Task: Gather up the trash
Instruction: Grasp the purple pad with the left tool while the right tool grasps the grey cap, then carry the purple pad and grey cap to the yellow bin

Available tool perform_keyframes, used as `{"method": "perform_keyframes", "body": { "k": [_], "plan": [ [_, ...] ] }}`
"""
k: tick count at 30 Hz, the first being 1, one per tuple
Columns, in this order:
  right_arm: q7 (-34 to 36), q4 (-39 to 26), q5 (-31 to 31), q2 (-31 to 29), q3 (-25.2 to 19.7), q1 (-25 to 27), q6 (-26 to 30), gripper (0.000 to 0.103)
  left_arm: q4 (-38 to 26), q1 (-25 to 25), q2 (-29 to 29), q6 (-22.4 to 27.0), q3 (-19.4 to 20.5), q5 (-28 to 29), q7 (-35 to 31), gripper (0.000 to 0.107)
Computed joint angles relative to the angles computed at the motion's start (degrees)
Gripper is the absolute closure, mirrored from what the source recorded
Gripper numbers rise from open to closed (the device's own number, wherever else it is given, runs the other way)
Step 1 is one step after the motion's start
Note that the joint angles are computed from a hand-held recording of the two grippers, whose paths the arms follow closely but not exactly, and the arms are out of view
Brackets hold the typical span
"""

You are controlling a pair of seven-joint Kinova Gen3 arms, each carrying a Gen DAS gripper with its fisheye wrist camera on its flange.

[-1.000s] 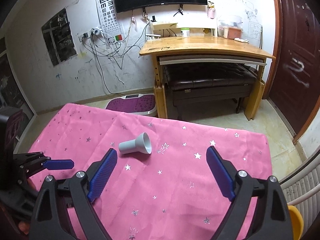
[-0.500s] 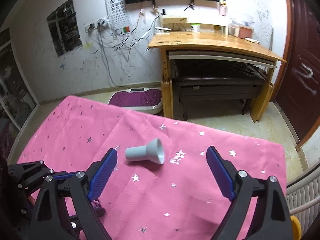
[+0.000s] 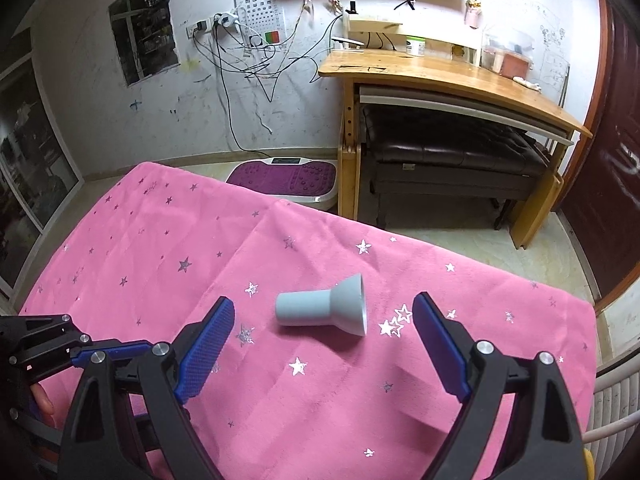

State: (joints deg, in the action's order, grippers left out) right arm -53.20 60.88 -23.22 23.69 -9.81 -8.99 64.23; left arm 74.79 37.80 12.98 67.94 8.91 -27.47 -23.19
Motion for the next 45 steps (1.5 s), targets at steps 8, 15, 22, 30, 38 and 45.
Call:
{"method": "perform_keyframes", "body": {
  "k": [8, 15, 22, 30, 38, 45],
  "plan": [
    [-1.12, -0.62, 2.41, 0.65, 0.5, -1.51, 0.72, 0.06, 0.03, -0.04, -0.19, 0.04, 0.07, -0.05, 0.78, 0.062],
    [-0.33, 2.23, 1.77, -1.1, 0.12, -0.92, -2.37, 0.062, -1.07, 1.05, 0.15, 1.97, 0.1, -1.21, 2.02, 0.062],
    [1.7, 3.9, -2.17, -3.15, -0.16, 2.13, -2.58, 0.062, -3.48, 3.17, 0.69, 5.29, 0.27, -3.73, 3.28, 0.062],
    [6.57, 7.65, -10.71, -7.54, 0.62, 8.58, -3.06, 0.062, -8.62, 6.77, 2.29, 10.13, -0.04, -6.95, 3.77, 0.062],
    [11.97, 11.23, -20.31, -11.32, 4.01, 15.74, -1.82, 0.062, -16.58, 11.27, 5.55, 14.7, -0.95, -10.57, 1.49, 0.062],
    [16.16, 14.45, -26.52, -13.61, 8.37, 22.28, -0.46, 0.062, -25.69, 15.1, 10.67, 16.31, -3.28, -10.69, -4.46, 0.062]
  ]
}}
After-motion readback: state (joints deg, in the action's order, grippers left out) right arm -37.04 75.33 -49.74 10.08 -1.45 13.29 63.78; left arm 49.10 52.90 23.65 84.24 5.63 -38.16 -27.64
